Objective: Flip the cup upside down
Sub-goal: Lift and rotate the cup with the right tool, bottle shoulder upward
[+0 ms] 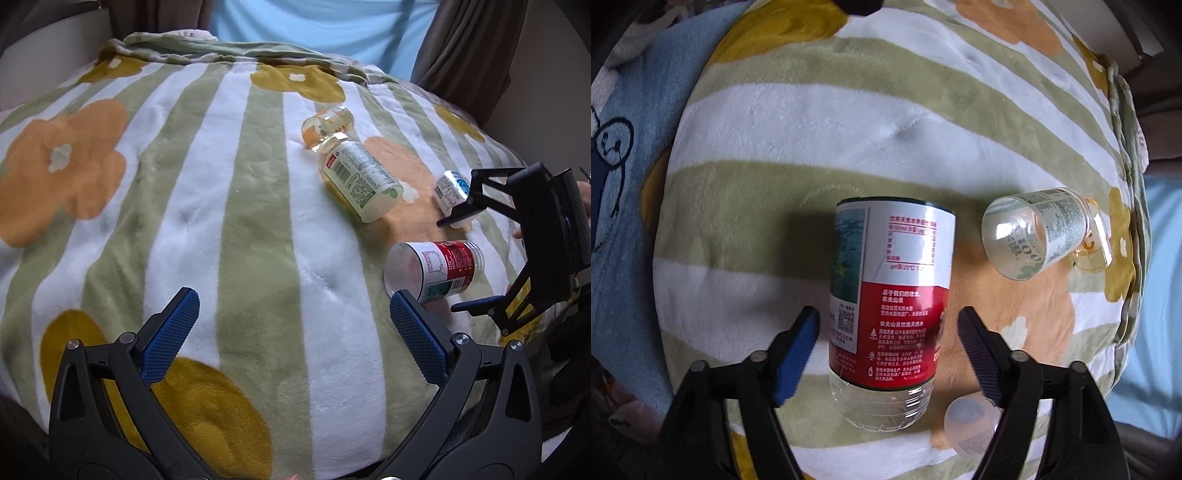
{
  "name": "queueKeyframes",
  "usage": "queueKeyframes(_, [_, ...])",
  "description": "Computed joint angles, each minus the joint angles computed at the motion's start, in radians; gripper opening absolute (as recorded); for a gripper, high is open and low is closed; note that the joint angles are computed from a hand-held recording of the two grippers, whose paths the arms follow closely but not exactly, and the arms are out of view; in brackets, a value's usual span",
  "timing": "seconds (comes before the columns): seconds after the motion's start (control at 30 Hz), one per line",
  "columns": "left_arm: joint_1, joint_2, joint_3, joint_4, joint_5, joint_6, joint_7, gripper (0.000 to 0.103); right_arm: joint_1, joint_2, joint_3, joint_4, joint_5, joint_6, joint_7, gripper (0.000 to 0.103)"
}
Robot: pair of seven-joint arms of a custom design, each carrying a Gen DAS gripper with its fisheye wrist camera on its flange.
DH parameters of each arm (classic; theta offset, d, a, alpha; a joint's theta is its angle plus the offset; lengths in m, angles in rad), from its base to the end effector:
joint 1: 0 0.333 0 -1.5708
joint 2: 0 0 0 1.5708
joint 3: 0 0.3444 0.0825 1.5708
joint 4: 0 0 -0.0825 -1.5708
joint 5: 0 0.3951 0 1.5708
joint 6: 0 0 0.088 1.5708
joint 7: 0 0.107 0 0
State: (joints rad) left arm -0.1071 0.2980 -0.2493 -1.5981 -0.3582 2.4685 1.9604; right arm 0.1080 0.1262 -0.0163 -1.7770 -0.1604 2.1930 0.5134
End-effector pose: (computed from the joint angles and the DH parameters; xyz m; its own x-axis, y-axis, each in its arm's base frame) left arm 0.6743 -0.2252 0.5531 -0.5234 -0.8312 0.1876 -0.7330 0.3269 -0.5966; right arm 0.6384 0.0535 0.5364 0.8916 -0.3227 0.3177 -0.3392 -0.9407 -0.0035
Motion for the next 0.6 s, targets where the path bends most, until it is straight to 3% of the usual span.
queueKeyframes(0.07, [0.006,-0.003,-0.007,-0.003,-0.016,-0.005,0.018,0.103,-0.01,-0.02,-0.002,-0.007,0.06,0.015,0.022,0.094])
queueKeyframes(0.17, [0.016,-0.012,-0.012,-0.013,-0.046,0.0,0.052,0.103,-0.033,-0.043,-0.009,0.027,0.222,-0.05,0.141,0.095])
queueKeyframes(0.23, [0.022,-0.018,-0.013,-0.02,-0.065,0.006,0.075,0.103,-0.045,-0.068,-0.017,0.015,0.321,-0.008,0.275,0.095])
queueKeyframes(0.37, [0.037,-0.021,-0.015,-0.022,-0.107,0.008,0.126,0.103,-0.054,-0.155,-0.027,-0.072,0.398,0.106,0.757,0.095])
queueKeyframes(0.47, [0.045,-0.018,-0.016,-0.014,-0.137,0.005,0.159,0.103,-0.061,-0.244,-0.027,-0.174,0.448,0.129,1.174,0.095])
queueKeyframes(0.53, [0.054,-0.02,-0.021,-0.011,-0.165,0.001,0.19,0.103,-0.064,-0.312,-0.005,-0.306,0.455,0.328,1.387,0.095])
queueKeyframes(0.6, [0.07,-0.028,-0.031,-0.012,-0.218,-0.009,0.246,0.103,-0.086,-0.335,0.032,-0.383,0.374,0.459,1.622,0.095])
